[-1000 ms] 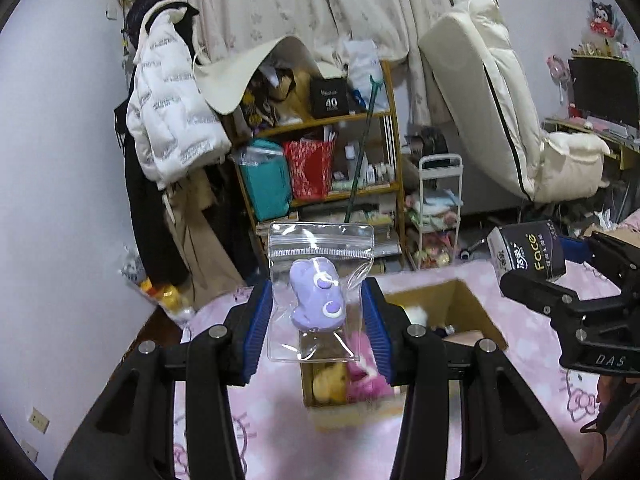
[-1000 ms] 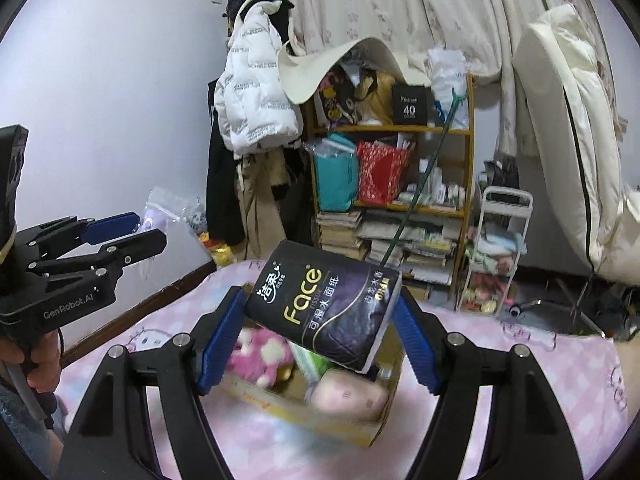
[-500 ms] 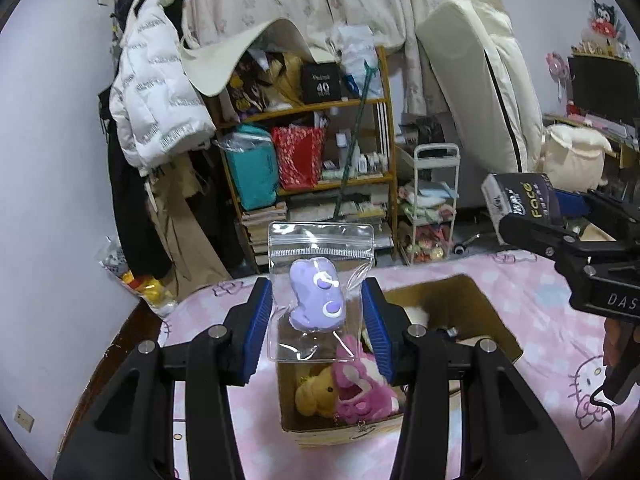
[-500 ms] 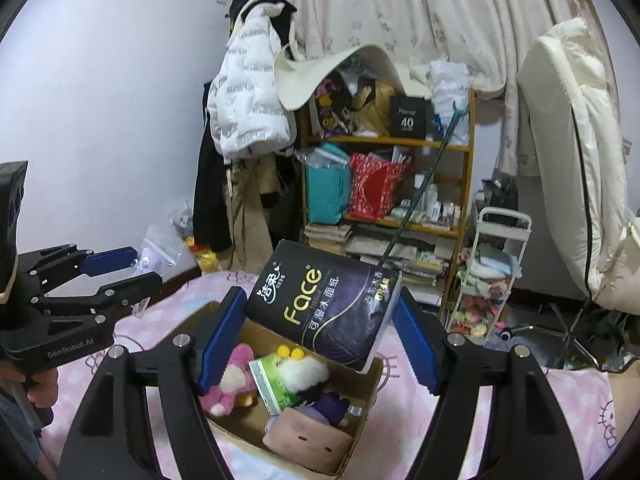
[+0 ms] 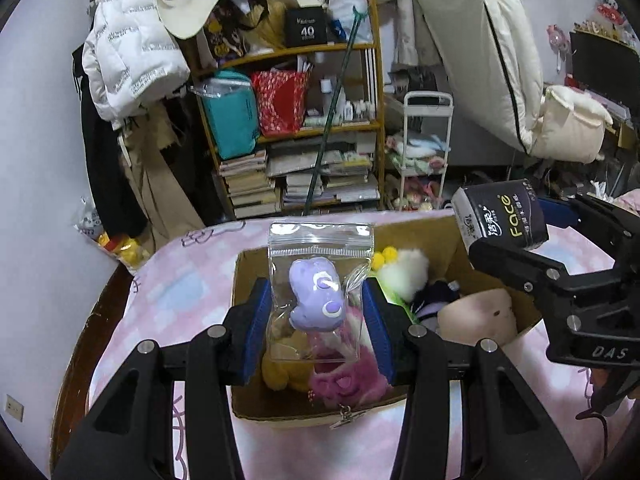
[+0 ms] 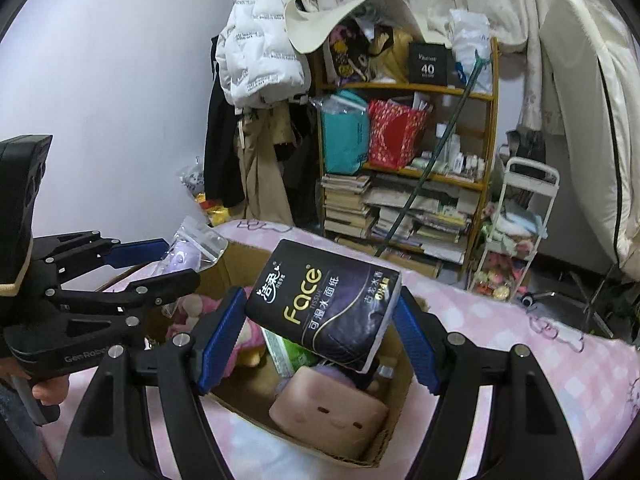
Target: Organize soft objects
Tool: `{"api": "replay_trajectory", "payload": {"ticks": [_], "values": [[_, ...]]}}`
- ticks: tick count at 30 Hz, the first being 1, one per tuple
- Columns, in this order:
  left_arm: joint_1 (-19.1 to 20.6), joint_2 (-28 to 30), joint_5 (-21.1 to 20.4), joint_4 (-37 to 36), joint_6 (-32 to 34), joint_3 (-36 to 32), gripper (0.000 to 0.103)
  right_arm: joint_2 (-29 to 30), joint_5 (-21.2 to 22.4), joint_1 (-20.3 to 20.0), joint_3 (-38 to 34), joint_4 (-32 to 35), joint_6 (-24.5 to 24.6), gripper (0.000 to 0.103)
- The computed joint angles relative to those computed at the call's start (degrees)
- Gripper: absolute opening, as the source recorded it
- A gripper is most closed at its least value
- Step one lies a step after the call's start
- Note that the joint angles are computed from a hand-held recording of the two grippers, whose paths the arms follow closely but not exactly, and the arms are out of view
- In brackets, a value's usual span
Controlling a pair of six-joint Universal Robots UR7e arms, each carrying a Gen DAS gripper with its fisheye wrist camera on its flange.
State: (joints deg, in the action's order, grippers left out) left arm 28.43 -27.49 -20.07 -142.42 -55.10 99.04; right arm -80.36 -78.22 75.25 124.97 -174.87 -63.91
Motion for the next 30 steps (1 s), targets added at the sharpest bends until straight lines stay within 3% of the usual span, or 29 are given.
{"api": "replay_trajectory", "payload": {"ticks": [6, 11, 15, 18, 21, 26, 30], "values": [[0.81, -0.25, -2.04, 0.37, -1.91, 0.46, 0.048, 0.12, 0.25, -0.42, 0.20, 2.92, 0.13, 0.078], [0.37, -0.86, -1.46, 2.45, -4.40, 1.24, 0.063, 0.66, -1.48, -0.08, 0.73, 1.80, 0.21, 0.079], [-0.28, -1.82, -0.28, 7.91, -10.81, 1.68, 0.072, 0.51, -1.05, -0.31, 1.79, -0.99, -0.23, 0.092], [-0.84, -2.99, -0.48, 10.98, -14.42, 2.32, 0.076, -0.26, -0.99, -0.24, 2.03, -1.07, 0.46, 0.092], [-2.03, -4.43, 0.39, 18.06, -21.21, 2.63, 0.085, -1.65, -0.53, -0.27, 2.39, -1.38, 2.05, 0.100], [-4.10, -7.48, 0.55, 25.43, -29.67, 3.50, 0.089, -5.03, 1.49, -0.19, 3.25, 0.76, 3.91, 0.101], [-6.56, -9.52, 1.10, 36.18, -39.35, 3.06, 0.095, -8.53, 2.30, 0.29, 4.74, 0.83, 4.26, 0.102]]}}
